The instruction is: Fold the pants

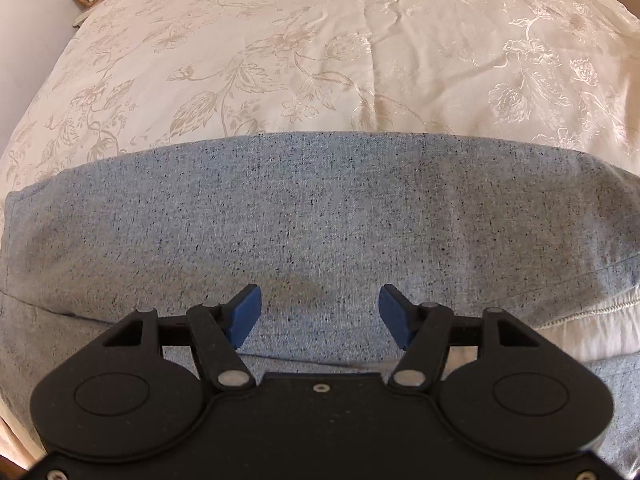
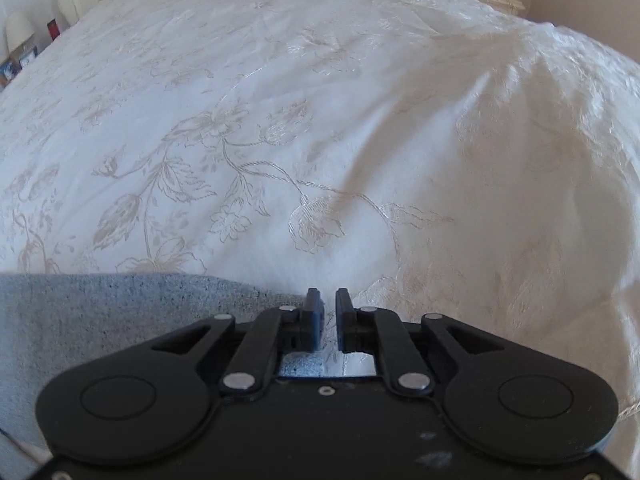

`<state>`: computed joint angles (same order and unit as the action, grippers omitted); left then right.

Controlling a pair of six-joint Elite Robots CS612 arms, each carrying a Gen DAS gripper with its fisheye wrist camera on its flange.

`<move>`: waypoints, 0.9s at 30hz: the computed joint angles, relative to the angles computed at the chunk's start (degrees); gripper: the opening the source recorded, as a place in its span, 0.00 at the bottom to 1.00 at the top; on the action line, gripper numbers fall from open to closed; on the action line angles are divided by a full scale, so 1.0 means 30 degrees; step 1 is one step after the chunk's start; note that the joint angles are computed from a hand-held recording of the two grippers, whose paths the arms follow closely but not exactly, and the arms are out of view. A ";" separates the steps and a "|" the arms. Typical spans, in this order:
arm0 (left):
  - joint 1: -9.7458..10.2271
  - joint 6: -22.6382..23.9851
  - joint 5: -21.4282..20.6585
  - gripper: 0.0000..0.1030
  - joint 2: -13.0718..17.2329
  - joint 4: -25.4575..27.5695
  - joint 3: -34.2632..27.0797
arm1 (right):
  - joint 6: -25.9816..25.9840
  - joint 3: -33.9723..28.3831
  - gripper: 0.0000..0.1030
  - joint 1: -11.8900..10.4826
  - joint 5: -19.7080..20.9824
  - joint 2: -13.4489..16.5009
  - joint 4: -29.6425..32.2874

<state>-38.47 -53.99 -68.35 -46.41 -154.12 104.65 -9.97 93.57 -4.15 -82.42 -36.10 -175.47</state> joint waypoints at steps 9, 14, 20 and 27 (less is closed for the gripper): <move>0.0947 0.0705 -0.1839 0.68 0.1707 0.1021 -0.1854 | -0.0128 0.2154 0.19 -0.1038 -0.0104 -0.1469 0.0938; 0.0962 0.1157 -0.1793 0.72 0.1940 0.1071 -0.1947 | -0.0266 0.2549 0.20 -0.1061 0.0392 -0.1491 0.1814; 0.0875 0.1226 -0.1712 0.72 0.1923 0.1124 -0.1896 | -0.0793 0.2937 0.20 -0.1039 0.5071 -0.2040 0.2542; 0.0820 0.1434 -0.1465 0.72 0.1936 0.1364 -0.2000 | -0.2504 0.3298 0.20 -0.0081 -0.0570 -0.2436 0.0695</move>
<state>-36.01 -49.69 -72.74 -40.60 -150.02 98.65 -17.48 103.46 -4.39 -84.13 -43.40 -173.39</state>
